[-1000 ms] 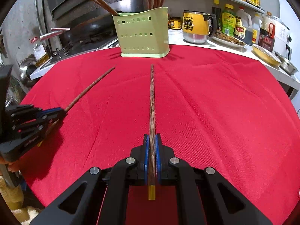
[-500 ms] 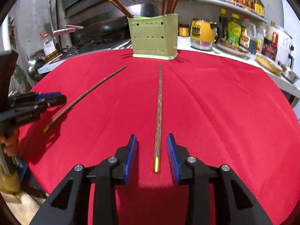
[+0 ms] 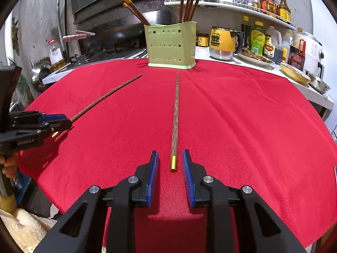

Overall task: Organize utensils
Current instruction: 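Close the right tool on a loose chopstick while the left tool grips another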

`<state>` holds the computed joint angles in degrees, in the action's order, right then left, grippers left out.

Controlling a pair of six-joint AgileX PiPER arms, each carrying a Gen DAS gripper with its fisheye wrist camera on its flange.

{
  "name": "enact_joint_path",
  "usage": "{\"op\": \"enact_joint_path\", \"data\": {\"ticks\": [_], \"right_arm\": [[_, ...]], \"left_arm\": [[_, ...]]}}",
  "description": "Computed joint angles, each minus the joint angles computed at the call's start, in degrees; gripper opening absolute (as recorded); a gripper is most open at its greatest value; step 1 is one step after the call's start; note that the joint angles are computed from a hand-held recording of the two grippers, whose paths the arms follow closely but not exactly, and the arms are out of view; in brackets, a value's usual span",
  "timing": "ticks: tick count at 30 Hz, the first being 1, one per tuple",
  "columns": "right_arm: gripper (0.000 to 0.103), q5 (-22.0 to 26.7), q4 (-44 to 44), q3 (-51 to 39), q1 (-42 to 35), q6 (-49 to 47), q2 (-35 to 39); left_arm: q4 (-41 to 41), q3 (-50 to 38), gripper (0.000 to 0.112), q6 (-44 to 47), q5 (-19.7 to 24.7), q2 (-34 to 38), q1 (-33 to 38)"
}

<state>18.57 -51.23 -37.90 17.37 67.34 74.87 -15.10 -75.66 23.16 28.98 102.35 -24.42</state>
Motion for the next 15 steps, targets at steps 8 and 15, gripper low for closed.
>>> {"op": "enact_joint_path", "data": {"ticks": [8, 15], "right_arm": [[0.023, 0.8, -2.9, 1.0, 1.2, 2.6, -0.8], [0.023, -0.2, -4.6, 1.9, 0.6, 4.2, -1.4]], "left_arm": [[11.6, 2.0, 0.029, -12.1, 0.1, -2.0, -3.1], [14.2, 4.5, 0.026, -15.7, -0.3, -4.0, -3.4]]}}
